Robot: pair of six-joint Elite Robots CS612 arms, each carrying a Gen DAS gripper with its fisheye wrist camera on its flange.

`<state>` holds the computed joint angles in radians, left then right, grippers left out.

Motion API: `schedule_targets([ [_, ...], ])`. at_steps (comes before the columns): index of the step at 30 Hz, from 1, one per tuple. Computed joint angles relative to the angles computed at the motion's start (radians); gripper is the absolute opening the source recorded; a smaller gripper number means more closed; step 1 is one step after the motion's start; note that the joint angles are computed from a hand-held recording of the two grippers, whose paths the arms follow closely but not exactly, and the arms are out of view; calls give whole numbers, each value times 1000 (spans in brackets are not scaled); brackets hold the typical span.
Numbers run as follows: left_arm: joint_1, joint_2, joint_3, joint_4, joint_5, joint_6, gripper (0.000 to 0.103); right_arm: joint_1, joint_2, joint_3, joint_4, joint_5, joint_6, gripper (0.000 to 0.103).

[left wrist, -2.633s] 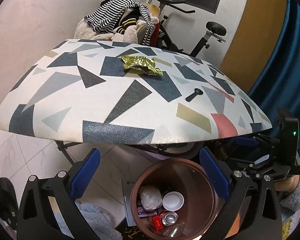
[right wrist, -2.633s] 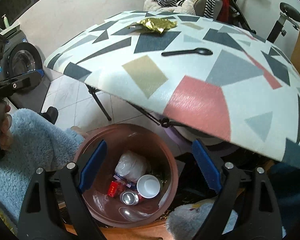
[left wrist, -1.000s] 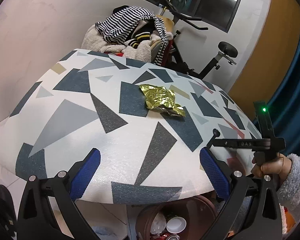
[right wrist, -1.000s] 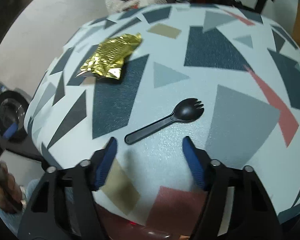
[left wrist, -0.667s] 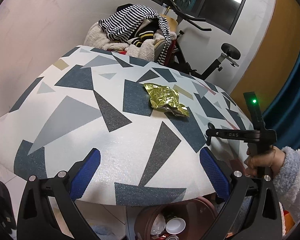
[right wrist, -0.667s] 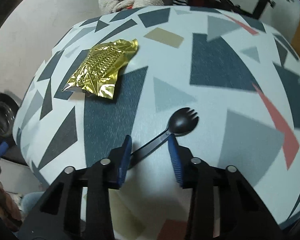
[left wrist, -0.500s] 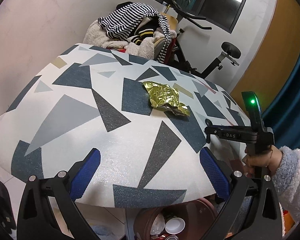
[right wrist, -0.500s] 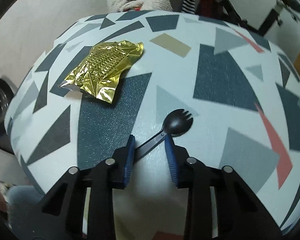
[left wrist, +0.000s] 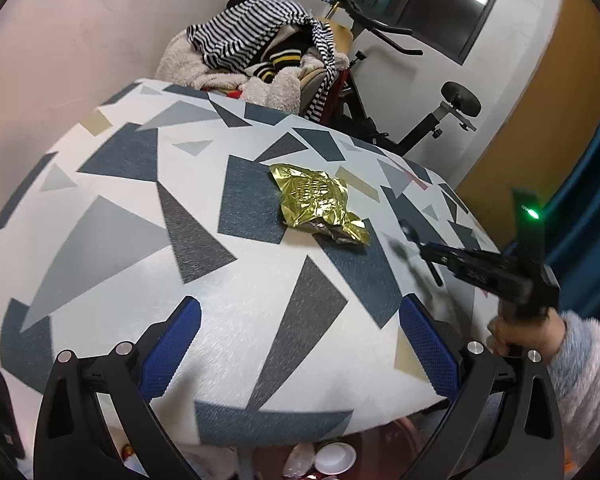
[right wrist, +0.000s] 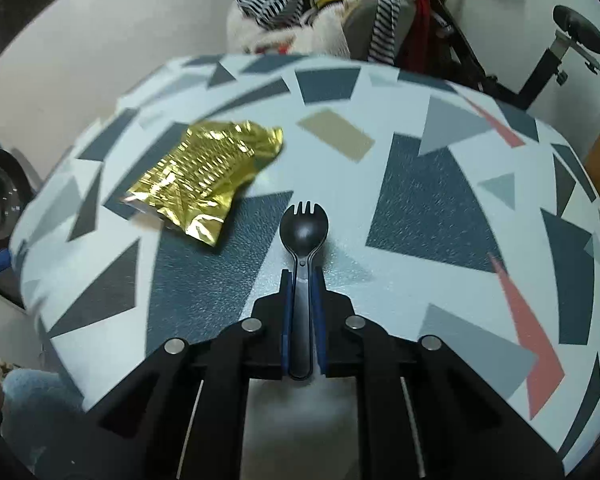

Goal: Collect trash
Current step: 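Grasp the black spork with the right tool while the left tool approaches the gold packet, then grasp the gold foil packet with the left tool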

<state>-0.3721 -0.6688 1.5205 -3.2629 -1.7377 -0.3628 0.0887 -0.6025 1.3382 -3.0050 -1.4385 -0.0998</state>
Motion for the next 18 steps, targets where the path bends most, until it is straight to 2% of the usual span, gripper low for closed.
schedule_targets([
  [2,4,14,-31,21,-29,-26,94,-7,-13,34,-63,17,-13,13],
  [4,7,38,-84,57,-67,-64,92,-8,-17,43,-82,24,-12,13],
  [10,9,126,-282,211,-108,-117,92,-23,-39,83,-132,50,13,13],
  [13,6,169,-386,318,-79,-123,94,-29,-49,102,-149,51,9,13],
  [15,-3,193,-449,392,-49,-66,94,-34,-56,114,-159,49,9,13],
  [18,-15,216,-512,480,19,-26,94,-41,-63,130,-183,54,26,13],
])
